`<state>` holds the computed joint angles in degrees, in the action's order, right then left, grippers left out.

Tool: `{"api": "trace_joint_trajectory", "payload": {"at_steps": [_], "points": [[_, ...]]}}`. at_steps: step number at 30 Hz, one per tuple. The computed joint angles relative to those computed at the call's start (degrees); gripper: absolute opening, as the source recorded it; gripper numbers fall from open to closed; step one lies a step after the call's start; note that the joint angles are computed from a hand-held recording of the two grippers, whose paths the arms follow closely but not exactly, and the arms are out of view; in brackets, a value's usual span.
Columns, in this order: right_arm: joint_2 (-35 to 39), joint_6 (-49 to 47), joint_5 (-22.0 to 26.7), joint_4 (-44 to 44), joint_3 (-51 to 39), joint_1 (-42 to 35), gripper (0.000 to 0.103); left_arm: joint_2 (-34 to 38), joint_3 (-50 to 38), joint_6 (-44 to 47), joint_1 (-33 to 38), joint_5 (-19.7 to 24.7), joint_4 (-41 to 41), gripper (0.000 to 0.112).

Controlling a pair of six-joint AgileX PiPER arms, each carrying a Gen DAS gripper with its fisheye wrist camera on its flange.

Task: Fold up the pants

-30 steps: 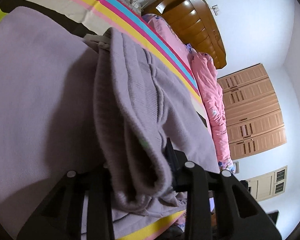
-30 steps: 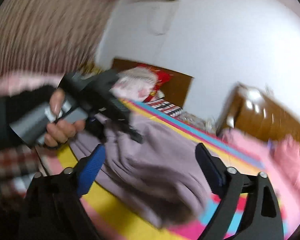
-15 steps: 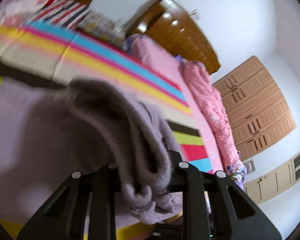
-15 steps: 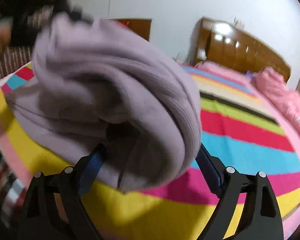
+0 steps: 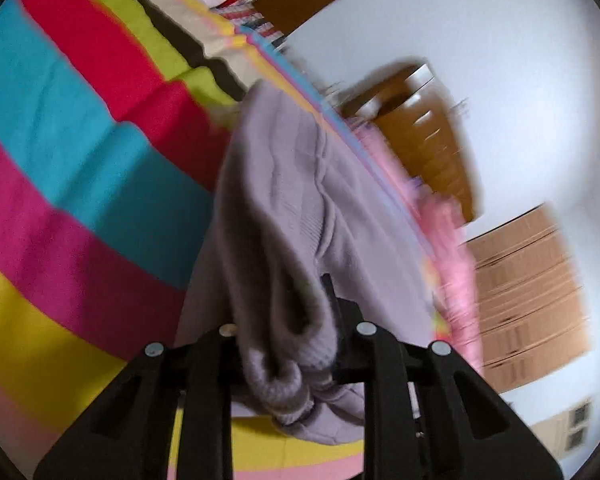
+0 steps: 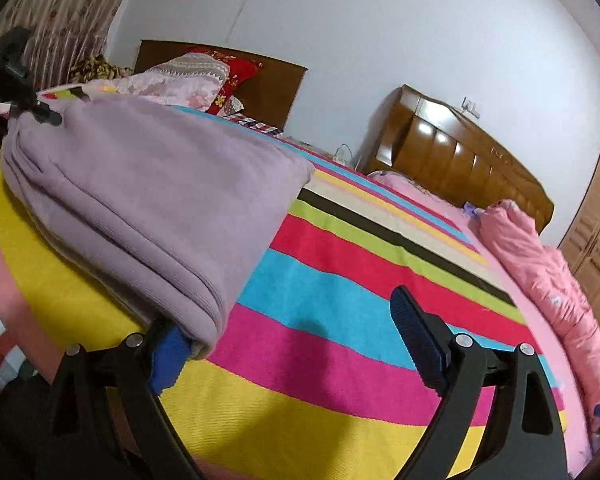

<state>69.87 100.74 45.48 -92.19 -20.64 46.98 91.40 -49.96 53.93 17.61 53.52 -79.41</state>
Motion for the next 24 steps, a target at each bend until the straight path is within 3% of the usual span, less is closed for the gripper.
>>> {"api": "trace_joint_trajectory", "payload": {"at_steps": [2, 6, 11, 17, 19, 22, 24], "points": [[-0.99, -1.95, 0.09, 1.40, -0.12, 0.30, 0.088, -1.10, 1.59, 4.58, -0.03, -0.43, -2.54, 0.022], [-0.62, -4.86, -1.89, 2.34, -2.62, -2.17, 0.088, -4.66, -2.00, -4.87, -3.51, -3.65, 4.55, 0.022], [-1.27, -7.05, -5.61, 2.60, -3.63, -5.73, 0.089, -5.75, -1.69, -5.23, -4.37, -5.50, 5.76, 0.022], [-1.53, -7.08, -7.18, 1.58, -3.44, -6.99, 0.089, -4.96, 5.54, 6.37, -1.19, -4.59, -4.63, 0.022], [-1.65, -7.03, -7.31, 1.62, -3.42, -6.92, 0.089, -5.59, 5.80, 6.18, -2.09, -6.55, -4.55, 0.023], [-3.64, -11.20, -10.50, 3.31, -3.60, -8.57, 0.089, -11.31, 6.52, -4.46, -5.64, -15.97, 2.23, 0.039], [-8.93, -16.55, -17.92, 4.27, -2.20, -12.35, 0.089, -17.52, 8.68, -15.92, -9.51, -27.08, 11.42, 0.066]]}}
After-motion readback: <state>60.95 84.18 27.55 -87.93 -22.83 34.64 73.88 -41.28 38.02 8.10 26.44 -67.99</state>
